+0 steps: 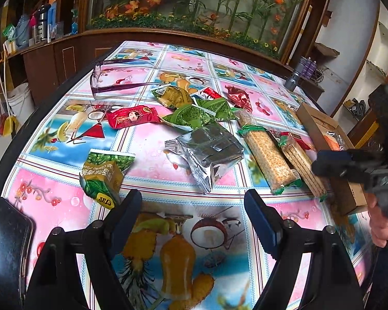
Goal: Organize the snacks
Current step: 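Grasp the green-and-yellow WEIDAN cracker pack with the right tool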
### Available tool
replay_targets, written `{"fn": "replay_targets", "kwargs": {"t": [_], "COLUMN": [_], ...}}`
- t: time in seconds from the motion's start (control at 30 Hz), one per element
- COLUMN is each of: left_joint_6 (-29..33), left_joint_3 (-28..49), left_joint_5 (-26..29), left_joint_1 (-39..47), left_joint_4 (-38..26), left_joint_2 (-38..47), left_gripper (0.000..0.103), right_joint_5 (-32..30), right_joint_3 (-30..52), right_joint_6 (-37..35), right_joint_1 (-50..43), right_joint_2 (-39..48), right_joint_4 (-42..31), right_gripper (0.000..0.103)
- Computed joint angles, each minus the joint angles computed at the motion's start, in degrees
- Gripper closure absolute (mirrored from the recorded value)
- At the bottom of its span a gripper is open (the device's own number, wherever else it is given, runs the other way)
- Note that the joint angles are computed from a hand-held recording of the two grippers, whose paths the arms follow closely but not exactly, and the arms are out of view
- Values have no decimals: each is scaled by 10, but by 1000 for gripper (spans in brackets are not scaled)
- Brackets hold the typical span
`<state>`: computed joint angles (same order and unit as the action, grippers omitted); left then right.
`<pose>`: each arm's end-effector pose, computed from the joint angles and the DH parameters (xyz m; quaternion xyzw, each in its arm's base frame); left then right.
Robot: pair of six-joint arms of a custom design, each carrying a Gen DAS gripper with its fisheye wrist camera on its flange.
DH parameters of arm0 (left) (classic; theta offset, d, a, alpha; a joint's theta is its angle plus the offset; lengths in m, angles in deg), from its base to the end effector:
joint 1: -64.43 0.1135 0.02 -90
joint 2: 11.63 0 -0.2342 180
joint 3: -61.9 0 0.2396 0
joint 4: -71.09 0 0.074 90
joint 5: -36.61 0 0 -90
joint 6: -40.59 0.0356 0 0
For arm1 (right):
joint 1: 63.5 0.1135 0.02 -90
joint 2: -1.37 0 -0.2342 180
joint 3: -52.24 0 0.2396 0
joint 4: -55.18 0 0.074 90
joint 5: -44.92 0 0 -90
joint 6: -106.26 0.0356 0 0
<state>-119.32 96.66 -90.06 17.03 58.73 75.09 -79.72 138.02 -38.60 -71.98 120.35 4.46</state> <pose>0.1501 -0.1319 0.0662 -0.2492 0.8941 -0.0206 0.3717 0.3441 -0.0308 0.0845 -0.3899 0.8701 0.2264 0.1992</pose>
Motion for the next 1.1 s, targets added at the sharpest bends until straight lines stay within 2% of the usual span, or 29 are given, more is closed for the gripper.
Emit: {"fn": "replay_targets", "kwargs": {"t": [0.13,0.2,0.23,0.27,0.33,0.4,0.47,0.5,0.53,0.67,0.73,0.83,0.93,1.1], "left_joint_6": [0,5,12,19,36,71,111,147,182,272,283,301,316,313], "left_joint_3": [-3,-12,-17,-19,-5,23,45,61,80,159,189,157,140,198], "left_joint_5": [3,6,11,17,21,24,30,37,46,69,48,100,129,73], "left_joint_1": [2,2,6,10,22,45,74,93,112,160,165,173,150,124], "left_joint_4": [5,18,27,31,7,-29,-43,-39,-35,-46,-52,15,29,-30], "left_joint_2": [0,-9,-15,-20,-24,-21,-17,-7,12,106,147,141,127,166], "left_gripper": [23,23,23,23,23,21,20,15,11,11,11,11,11,11], "right_joint_5": [58,53,41,32,25,-6,-50,-64,-79,-113,-116,-118,-125,-127], "right_joint_3": [-44,-42,-32,-32,-71,-52,-5,10,25,80,102,110,117,111], "right_joint_6": [19,27,18,9,12,6,-5,-6,-2,30,41,48,49,41], "right_joint_1": [26,32,31,31,31,18,-2,-10,-17,-36,-36,-40,-45,-49], "right_joint_2": [0,11,18,19,-3,9,35,43,51,81,97,101,103,98], "right_joint_4": [99,100,80,71,115,89,32,15,2,-28,-45,-56,-68,-66], "right_gripper": [18,42,51,53,53,53,53,53,53,53,53,53,53,53]}}
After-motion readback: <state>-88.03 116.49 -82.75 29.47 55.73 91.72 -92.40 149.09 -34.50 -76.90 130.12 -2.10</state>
